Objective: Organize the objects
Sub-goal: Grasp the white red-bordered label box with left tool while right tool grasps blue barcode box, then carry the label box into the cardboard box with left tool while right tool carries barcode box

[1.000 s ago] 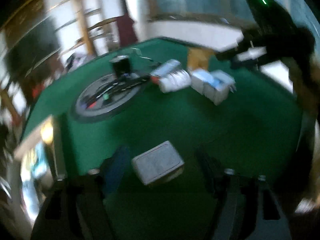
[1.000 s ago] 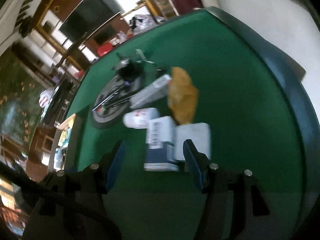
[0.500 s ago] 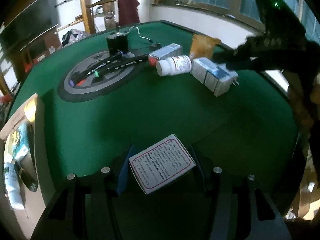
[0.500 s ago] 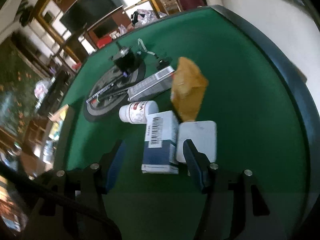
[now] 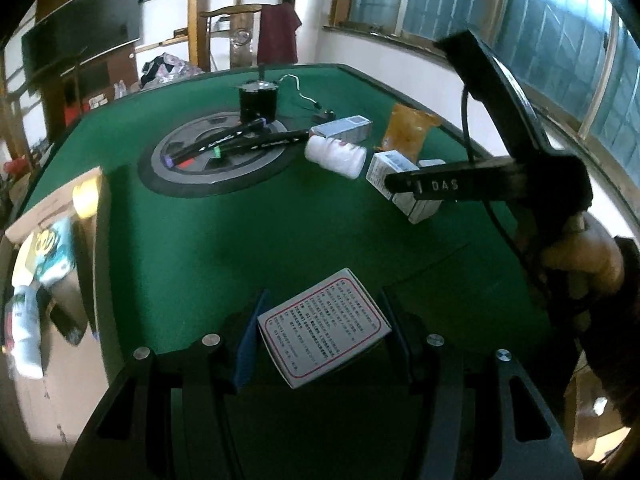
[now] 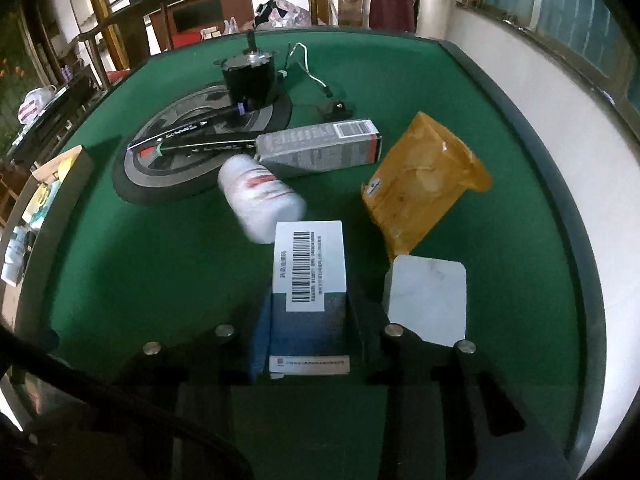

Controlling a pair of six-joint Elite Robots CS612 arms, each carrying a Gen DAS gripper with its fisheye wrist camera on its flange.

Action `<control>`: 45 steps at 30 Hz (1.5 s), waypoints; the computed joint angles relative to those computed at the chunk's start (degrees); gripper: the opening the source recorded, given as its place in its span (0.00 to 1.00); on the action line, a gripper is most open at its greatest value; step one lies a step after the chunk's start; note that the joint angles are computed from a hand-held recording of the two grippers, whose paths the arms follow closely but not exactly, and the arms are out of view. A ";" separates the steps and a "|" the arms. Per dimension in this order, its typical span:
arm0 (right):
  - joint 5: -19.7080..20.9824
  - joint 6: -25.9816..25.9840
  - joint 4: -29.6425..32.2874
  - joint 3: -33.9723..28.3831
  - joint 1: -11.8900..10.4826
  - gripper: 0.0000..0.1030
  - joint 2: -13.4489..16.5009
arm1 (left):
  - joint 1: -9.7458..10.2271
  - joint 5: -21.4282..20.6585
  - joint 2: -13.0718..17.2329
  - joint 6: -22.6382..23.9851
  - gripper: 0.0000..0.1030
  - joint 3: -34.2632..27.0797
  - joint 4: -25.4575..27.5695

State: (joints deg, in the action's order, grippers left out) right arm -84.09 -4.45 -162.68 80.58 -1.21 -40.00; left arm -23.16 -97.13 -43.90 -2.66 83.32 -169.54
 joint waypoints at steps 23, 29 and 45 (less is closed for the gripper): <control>26.67 -1.66 5.56 0.81 2.74 0.30 -3.72 | 7.46 12.51 -4.77 -17.76 0.48 8.63 -1.80; 30.07 -5.69 11.75 -1.83 5.57 0.31 -2.41 | 8.82 13.60 -3.35 -20.59 0.48 7.21 2.37; 24.43 -12.53 21.43 -8.21 11.68 0.31 1.75 | 10.60 14.39 -2.21 -23.28 0.49 6.55 0.34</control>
